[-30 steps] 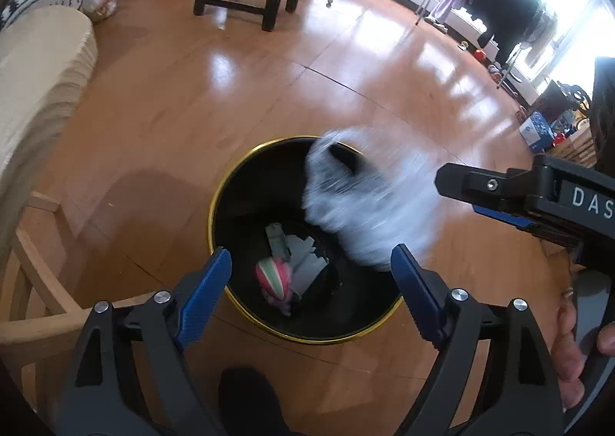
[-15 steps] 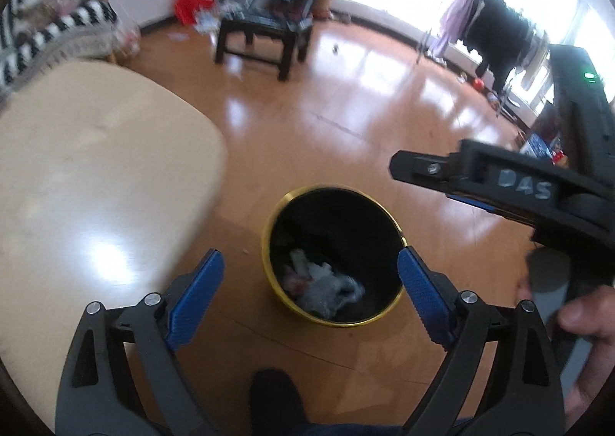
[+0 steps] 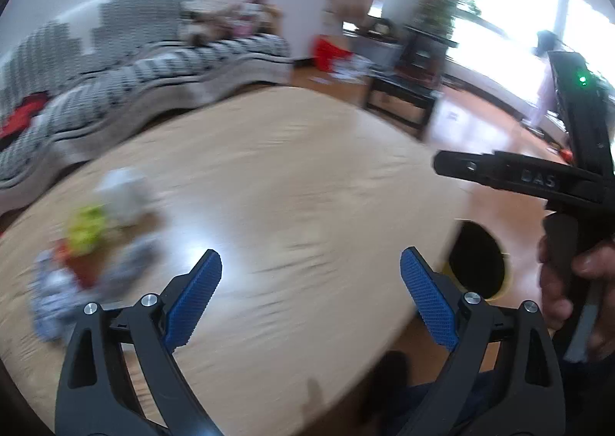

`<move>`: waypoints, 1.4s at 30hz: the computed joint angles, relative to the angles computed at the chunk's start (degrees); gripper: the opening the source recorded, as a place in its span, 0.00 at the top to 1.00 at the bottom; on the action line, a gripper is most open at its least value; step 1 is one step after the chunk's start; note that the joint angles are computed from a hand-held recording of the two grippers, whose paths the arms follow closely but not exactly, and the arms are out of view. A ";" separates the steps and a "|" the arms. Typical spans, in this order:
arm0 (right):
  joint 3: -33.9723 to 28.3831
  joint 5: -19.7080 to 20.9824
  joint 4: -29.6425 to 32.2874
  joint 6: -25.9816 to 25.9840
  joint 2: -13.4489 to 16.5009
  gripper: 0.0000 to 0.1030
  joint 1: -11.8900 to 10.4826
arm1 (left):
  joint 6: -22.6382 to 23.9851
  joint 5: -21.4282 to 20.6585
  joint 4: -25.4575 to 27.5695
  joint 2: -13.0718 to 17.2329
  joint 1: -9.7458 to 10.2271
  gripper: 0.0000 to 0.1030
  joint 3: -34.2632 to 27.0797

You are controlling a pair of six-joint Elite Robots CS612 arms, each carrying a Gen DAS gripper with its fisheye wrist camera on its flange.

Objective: Collect trash
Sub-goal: 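Grasp the crumpled foil with the left tool while the right tool grasps the red box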

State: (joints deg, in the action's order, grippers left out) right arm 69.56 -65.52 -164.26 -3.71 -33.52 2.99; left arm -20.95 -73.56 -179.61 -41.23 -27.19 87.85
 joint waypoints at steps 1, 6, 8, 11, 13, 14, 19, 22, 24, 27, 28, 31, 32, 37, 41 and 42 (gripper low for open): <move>-0.61 0.79 1.34 -1.53 0.14 0.17 1.09 | -0.92 1.12 -0.50 -0.94 0.57 0.11 1.77; -3.11 2.82 4.84 -6.52 0.76 0.17 5.74 | -7.55 5.04 -3.43 -4.70 4.33 0.11 10.01; -4.47 3.72 6.23 -7.83 1.29 0.17 7.38 | -9.55 5.64 -4.34 -5.48 5.58 0.11 11.98; -7.04 4.78 8.56 -9.58 2.48 0.17 9.65 | -13.31 5.41 -5.37 -6.43 7.79 0.11 14.61; -9.16 4.81 10.40 -10.71 3.51 0.17 11.09 | -14.72 6.06 -5.26 -6.76 8.86 0.11 15.72; -9.28 4.87 10.83 -11.13 3.61 0.17 11.52 | -15.12 6.64 -5.34 -6.88 9.08 0.11 16.37; -13.02 4.75 14.12 -11.85 5.73 0.17 13.32 | -16.03 7.29 -3.87 -6.68 10.99 0.11 17.09; -16.35 4.08 16.76 -11.48 7.57 0.17 14.44 | -15.63 7.57 -2.59 -5.89 12.05 0.11 15.87; -18.41 3.65 18.33 -11.34 8.77 0.20 14.92 | -14.75 6.40 -2.01 -5.08 12.83 0.11 14.56; -22.08 3.17 21.55 -11.23 10.80 0.25 15.71 | -13.86 4.71 0.18 -3.53 13.80 0.11 12.18; -23.64 2.78 22.86 -11.44 11.63 0.26 16.05 | -13.49 4.14 0.82 -3.13 13.92 0.12 11.56; -26.57 1.78 25.10 -11.98 13.34 0.30 16.73 | -11.40 3.30 2.98 -2.10 14.10 0.15 10.08; -27.69 1.73 26.46 -12.26 13.96 0.32 16.91 | -10.91 3.52 3.06 -1.85 14.10 0.16 9.88; -30.85 1.07 29.79 -12.65 15.85 0.36 17.63 | -10.53 1.82 0.21 -0.89 15.10 0.20 9.48; -31.50 0.24 30.59 -12.75 16.36 0.43 17.88 | -10.17 -2.14 -1.76 -0.48 15.95 0.20 9.41; -31.98 0.24 31.04 -12.75 16.62 0.44 17.92 | -10.42 -3.87 -2.10 -0.36 16.24 0.20 9.38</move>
